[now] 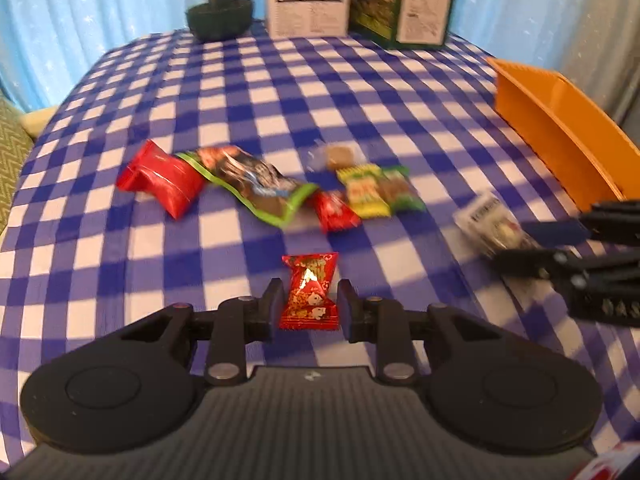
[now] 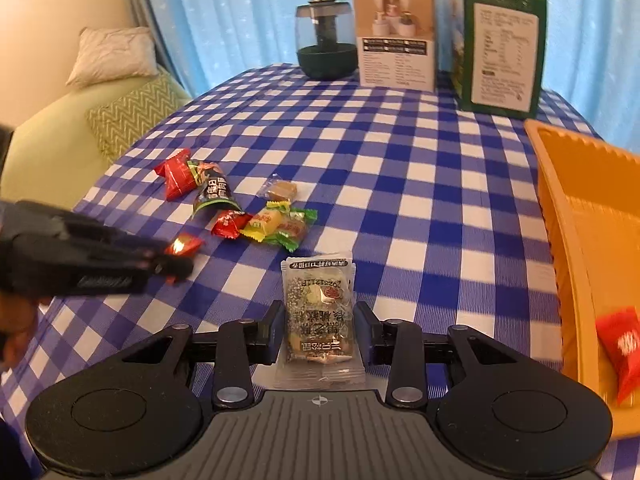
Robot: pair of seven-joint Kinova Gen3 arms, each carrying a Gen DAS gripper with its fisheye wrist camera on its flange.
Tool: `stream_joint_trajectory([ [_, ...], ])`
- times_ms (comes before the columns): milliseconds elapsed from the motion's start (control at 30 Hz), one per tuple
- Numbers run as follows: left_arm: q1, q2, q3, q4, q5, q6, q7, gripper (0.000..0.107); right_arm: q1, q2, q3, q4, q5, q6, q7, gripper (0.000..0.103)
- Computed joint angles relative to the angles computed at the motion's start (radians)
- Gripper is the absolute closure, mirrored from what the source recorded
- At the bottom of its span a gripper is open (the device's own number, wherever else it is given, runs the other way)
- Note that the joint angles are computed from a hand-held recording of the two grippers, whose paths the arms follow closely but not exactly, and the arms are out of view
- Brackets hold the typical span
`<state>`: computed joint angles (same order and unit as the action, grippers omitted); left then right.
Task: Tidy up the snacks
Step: 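Carry the packet and the candy over the orange tray with both tools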
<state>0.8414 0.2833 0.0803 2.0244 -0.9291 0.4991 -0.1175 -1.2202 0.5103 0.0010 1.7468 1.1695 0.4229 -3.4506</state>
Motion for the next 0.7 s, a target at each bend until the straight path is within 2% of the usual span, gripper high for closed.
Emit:
stream_joint_trajectory([
  [133,0.039,0.021,-0.002,-0.01,-0.044,0.042,0.035,0.081,-0.015,-0.008,-0.003,0.013,0.003,0.012,-0.039,0.066],
  [367,0.059,0.046,-0.025,-0.003,-0.158,0.033,0.176,0.078,-0.009,-0.012,-0.023,0.018,-0.003,0.033,-0.058,0.066],
  [500,0.03,0.045,0.009,-0.02,-0.115,0.052,0.122,0.087,-0.005,-0.011,-0.029,0.015,-0.007,0.039,-0.056,0.066],
  [700,0.062,0.032,0.019,-0.033,-0.08,0.11,0.148,0.088,-0.016,-0.022,-0.034,0.016,-0.002,0.069,-0.081,0.066],
])
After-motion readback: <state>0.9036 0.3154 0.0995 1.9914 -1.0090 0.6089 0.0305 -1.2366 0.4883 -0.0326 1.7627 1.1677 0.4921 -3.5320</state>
